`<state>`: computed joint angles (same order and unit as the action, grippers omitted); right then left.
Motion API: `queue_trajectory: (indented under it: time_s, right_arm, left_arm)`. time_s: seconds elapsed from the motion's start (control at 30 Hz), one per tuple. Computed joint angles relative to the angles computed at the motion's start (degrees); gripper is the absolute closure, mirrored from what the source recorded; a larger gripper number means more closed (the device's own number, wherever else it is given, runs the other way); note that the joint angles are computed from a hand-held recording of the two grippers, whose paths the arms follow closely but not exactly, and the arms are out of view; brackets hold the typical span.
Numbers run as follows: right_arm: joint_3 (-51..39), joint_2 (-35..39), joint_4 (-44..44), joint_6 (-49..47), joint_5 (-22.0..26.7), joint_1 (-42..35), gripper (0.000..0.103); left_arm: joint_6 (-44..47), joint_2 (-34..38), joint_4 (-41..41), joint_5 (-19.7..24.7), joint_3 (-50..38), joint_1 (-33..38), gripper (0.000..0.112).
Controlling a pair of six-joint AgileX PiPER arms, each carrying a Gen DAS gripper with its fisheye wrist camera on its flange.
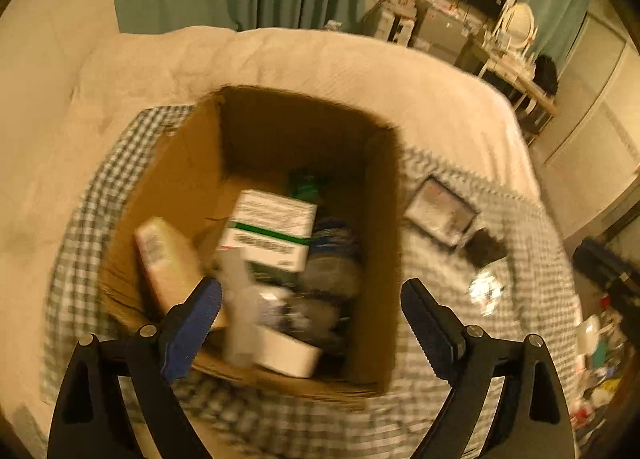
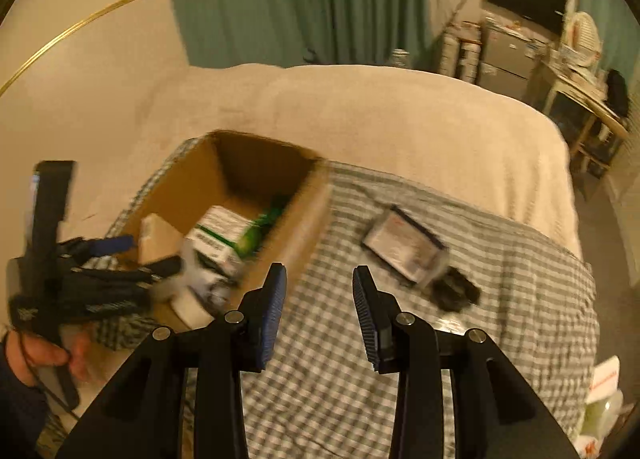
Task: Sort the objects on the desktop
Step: 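Move both grippers back to the remaining items on the bed, then grasp the clear plastic comb with the left gripper while the right grasps the white sachet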
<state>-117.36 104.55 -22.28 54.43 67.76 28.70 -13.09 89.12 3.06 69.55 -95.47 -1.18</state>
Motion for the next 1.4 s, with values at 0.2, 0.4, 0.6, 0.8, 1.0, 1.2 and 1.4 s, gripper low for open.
queue_trajectory:
  time_s: [0.2,0.4,0.6,0.8,1.0,1.2,1.4]
  right_arm:
    - [23.1,-14.9,-2.4,7.2,-4.4,-2.7,0.066]
    - [37.8,-24.1,-4.1,8.5,-6.1,-4.8,0.064]
    - [47.9,-26.1,0.5,6.0,-14.0,-11.0,0.064]
    - [52.4,-21.6,4.8,2.0,-21.9,-14.3,0.064]
    - [58.2,-17.0,8.0,-0.4,-30.7,-17.5,0.064]
    - [63.7,-14.2,13.3,-3.7,-37.2,-22.1,0.064]
    - [64.2,-11.5,15.7,-7.1,-40.0,-23.0,0.064]
  left_arm:
    - [-8.0,2.7,3.8,-2.2,-0.9,-11.6,0.019]
    - [-11.7,9.5,7.3,-3.8,-2.8,-20.8,0.019]
    - [-12.6,18.1,8.4,-5.0,-5.0,-24.1,0.019]
    - [-14.7,25.1,6.4,-7.6,-5.1,-22.2,0.019]
    - [-17.5,31.0,3.6,-11.8,-5.8,-20.5,0.019]
    - [-24.0,35.6,5.8,-16.1,-9.3,-21.0,0.018]
    - [-21.7,37.5,10.9,-18.9,-10.3,-22.4,0.027]
